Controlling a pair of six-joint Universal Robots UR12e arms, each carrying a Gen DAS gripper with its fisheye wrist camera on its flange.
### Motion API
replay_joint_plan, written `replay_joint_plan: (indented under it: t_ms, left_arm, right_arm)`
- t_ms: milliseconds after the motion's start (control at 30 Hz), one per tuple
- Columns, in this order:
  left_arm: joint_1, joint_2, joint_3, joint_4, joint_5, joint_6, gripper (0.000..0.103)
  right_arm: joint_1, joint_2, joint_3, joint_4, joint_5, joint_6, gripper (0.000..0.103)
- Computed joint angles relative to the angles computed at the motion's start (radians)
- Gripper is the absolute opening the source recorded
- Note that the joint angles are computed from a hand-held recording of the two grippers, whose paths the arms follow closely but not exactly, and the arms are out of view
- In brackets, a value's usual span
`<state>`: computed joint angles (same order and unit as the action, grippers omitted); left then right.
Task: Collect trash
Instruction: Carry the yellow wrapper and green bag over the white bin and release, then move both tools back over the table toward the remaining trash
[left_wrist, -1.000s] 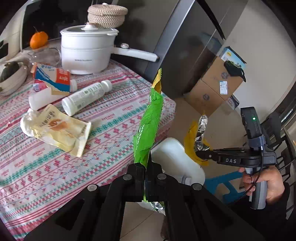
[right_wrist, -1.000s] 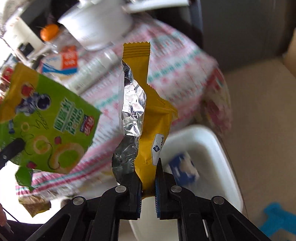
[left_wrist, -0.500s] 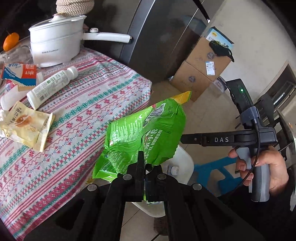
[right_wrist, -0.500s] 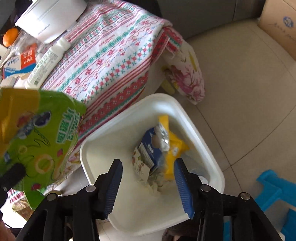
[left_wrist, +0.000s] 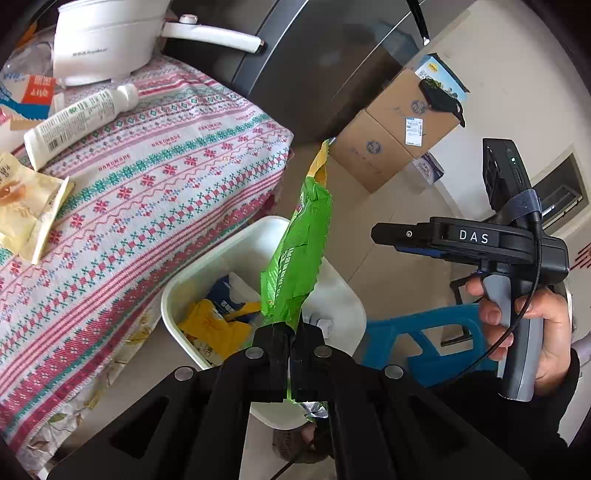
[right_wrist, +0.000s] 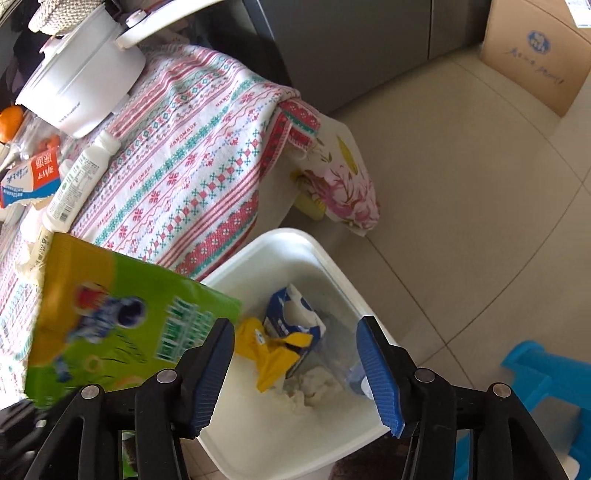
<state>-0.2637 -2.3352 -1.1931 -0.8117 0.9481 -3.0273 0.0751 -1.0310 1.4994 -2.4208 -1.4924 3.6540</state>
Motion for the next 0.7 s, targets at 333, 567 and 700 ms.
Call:
replay_joint_plan:
  t_ms: [333, 567, 700]
  left_arm:
    - [-0.01, -0.011, 0.004, 0.014, 0.025, 0.024, 0.0]
    - [-0.014, -0.02, 0.028, -0.058, 0.068, 0.057, 0.005]
    - [-0.013, -0.007, 0.016, -0.024, 0.124, 0.069, 0.049]
  right_arm:
    - [0.002, -0.003, 0.002, -0.026, -0.005, -0.002, 0.063]
    - [0.0, -0.005, 0.005, -0.034, -0.004, 0.002, 0.067]
    - [0.003, -0.003, 0.001, -0.035, -0.009, -0.006, 0.069]
